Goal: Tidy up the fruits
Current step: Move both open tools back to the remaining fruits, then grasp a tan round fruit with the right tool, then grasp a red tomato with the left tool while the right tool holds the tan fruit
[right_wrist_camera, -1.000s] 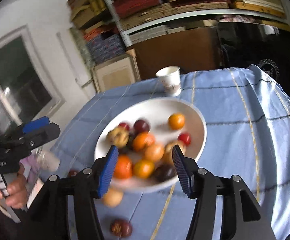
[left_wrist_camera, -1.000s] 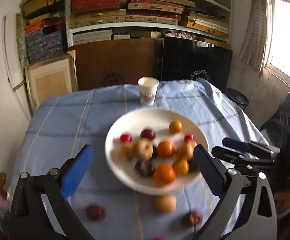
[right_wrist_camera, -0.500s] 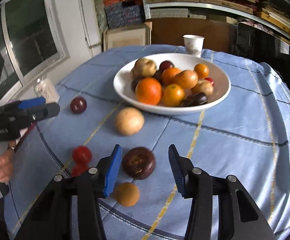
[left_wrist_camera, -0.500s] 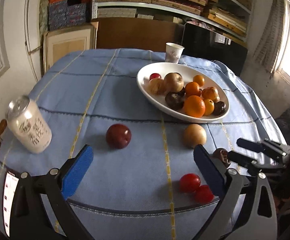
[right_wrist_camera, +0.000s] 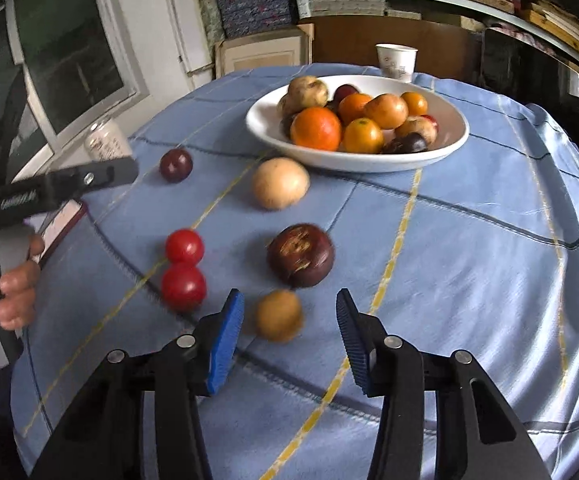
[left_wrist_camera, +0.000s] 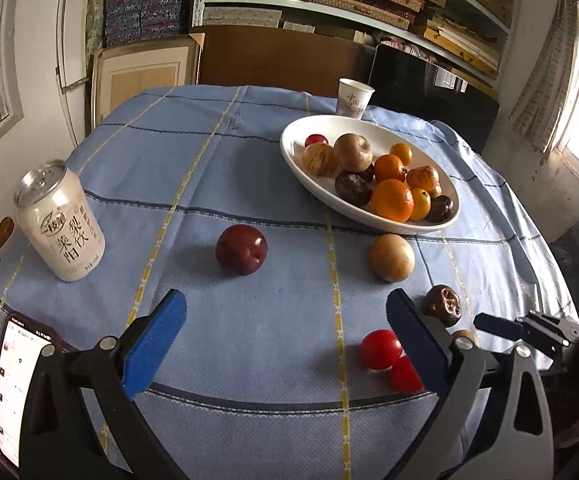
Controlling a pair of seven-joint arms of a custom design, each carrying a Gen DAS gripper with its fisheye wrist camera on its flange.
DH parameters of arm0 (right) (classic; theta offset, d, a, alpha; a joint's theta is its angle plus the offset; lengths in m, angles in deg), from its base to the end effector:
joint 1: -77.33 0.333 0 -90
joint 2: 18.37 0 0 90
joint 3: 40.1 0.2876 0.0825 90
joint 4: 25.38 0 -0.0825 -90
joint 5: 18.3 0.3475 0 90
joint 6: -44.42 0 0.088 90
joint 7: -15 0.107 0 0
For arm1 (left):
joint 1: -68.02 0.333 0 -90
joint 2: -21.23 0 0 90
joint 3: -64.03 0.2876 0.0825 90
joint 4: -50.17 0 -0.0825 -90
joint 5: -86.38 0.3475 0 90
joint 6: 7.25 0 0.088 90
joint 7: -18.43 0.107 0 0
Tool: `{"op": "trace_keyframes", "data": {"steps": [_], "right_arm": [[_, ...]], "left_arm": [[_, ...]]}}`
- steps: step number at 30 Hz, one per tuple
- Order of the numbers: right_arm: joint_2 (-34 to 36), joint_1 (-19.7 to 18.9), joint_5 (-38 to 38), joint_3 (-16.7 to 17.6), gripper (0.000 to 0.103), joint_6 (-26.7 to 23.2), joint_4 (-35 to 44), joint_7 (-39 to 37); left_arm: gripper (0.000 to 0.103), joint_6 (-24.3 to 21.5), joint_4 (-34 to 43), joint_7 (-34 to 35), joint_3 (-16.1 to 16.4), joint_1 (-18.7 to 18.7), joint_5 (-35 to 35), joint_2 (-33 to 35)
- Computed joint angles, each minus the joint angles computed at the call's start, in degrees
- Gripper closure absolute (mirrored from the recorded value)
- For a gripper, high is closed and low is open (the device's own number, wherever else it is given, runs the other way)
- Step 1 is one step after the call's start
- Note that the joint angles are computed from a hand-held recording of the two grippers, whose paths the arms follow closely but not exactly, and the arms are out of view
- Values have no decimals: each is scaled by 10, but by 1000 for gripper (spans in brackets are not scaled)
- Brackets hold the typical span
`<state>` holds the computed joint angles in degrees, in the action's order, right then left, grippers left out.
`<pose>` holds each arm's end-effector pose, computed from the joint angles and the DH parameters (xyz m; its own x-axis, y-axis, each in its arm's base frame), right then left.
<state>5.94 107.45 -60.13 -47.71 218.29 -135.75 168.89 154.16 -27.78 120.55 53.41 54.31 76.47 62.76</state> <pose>0.5507 0.2911 0.3336 0.0648 -0.9870 -0.1474 -0.7615 0.0466 -0.6465 0.6851 -0.2575 0.3779 -0.4326 -0.8922 0.1300 -0.6940 0.2374 -0.6797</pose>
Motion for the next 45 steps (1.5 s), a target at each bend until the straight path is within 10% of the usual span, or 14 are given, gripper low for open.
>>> {"op": "trace_keyframes", "data": {"steps": [12, 18, 25, 33, 45], "right_arm": [[12, -38, 74, 52, 76, -12, 8, -83], [-14, 43, 30, -62, 76, 54, -32, 23], [-29, 86, -40, -133, 76, 73, -50, 134], [-39, 100, -132, -162, 76, 74, -50, 232], [-49, 20, -206, -75, 76, 49, -38, 279]], "left_arm": [[5, 15, -10, -26, 24, -17, 25, -3], [5, 41, -42, -39, 40, -32, 55, -19], [5, 54, -178, 55, -86, 50, -58, -94], [47, -16, -153, 19, -35, -19, -43, -77], [50, -49, -86, -30, -15, -43, -16, -36]]}}
